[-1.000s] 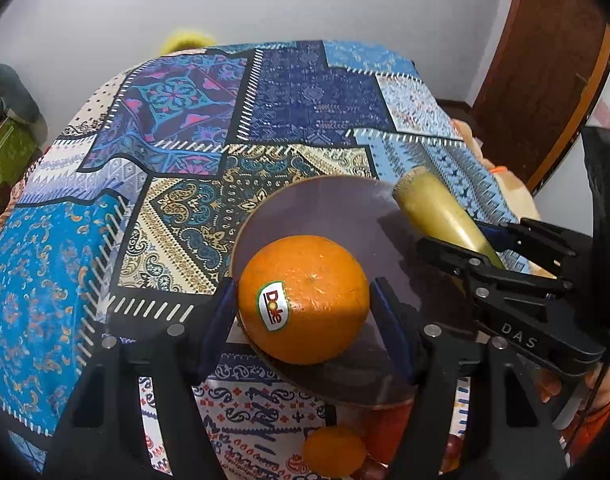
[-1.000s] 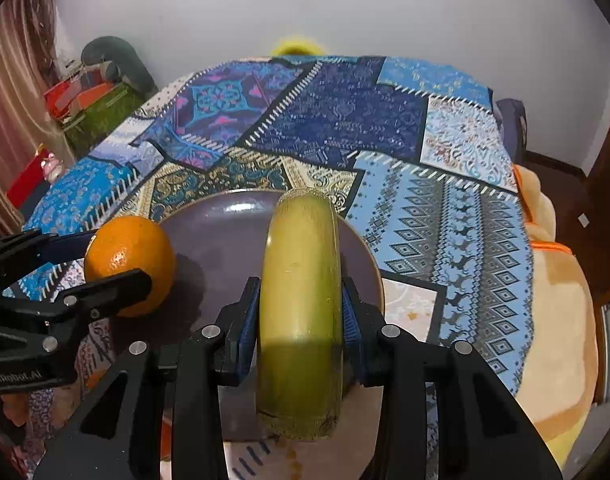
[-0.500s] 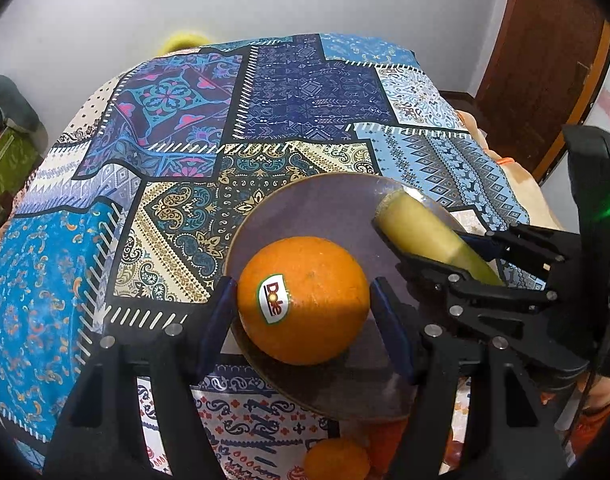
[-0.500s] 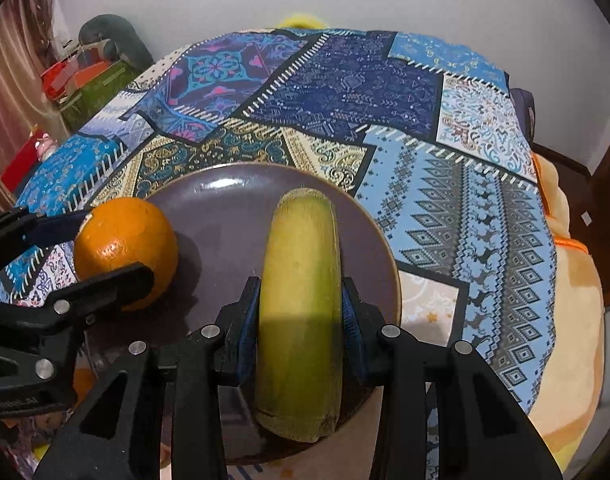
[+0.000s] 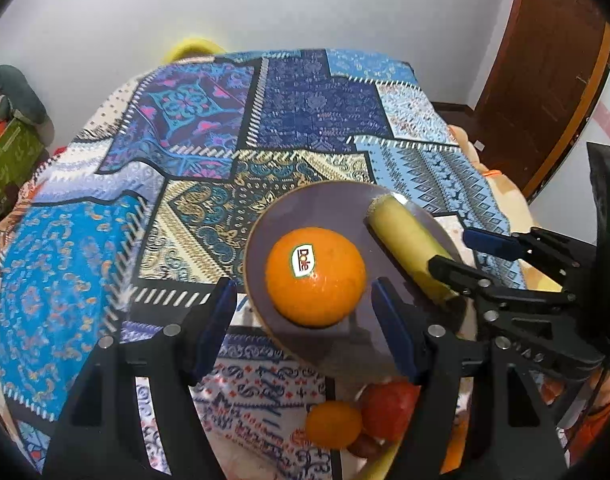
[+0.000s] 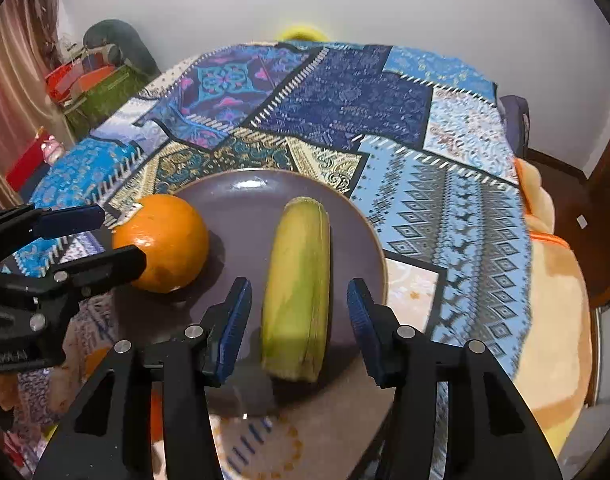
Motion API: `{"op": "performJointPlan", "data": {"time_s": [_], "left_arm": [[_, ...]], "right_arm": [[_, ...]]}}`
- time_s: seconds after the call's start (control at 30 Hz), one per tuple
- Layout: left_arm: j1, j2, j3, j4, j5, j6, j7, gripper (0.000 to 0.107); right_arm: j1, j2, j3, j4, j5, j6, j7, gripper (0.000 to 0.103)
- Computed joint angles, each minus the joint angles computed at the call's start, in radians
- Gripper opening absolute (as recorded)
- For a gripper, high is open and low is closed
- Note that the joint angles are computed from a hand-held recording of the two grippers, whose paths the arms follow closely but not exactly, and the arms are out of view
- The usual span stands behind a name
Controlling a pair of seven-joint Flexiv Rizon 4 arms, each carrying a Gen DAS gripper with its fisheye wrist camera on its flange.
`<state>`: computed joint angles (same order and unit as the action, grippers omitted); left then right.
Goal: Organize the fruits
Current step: 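Carry the orange and corn cob onto the purple plate and open both tools, then grasp the second corn cob with the left tool while the right tool grasps the second large orange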
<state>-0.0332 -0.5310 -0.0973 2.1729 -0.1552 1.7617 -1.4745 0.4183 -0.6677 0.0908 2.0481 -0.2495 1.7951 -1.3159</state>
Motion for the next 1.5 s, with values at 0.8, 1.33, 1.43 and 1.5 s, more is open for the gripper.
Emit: {"op": "performJointPlan", "data": {"time_s": [0.8,1.33,1.43,1.5], "left_arm": [[-0.03,0.276,0.019,0.364,0.107,0.166,-0.15,0.08],[-0.003,0.132,-0.022,0.373,0.168,0.16,-0.164,0.07],[0.029,0.104,-0.053,0.359,0.186,0.144,-0.158,0.062],[0.037,0.087,-0.063,0.349,0.189,0.135,-0.152,0.059]], "right_arm": [[0.212,0.276,-0.043,0.409,0.366,0.26,-0.121,0.063],[0.139,0.179,0.055,0.403,0.251,0.238,-0.012,0.066],[0.1,0.153,0.079,0.386,0.203,0.216,0.017,0.066],[0.076,0.136,0.091,0.375,0.171,0.206,0.033,0.067]]}}
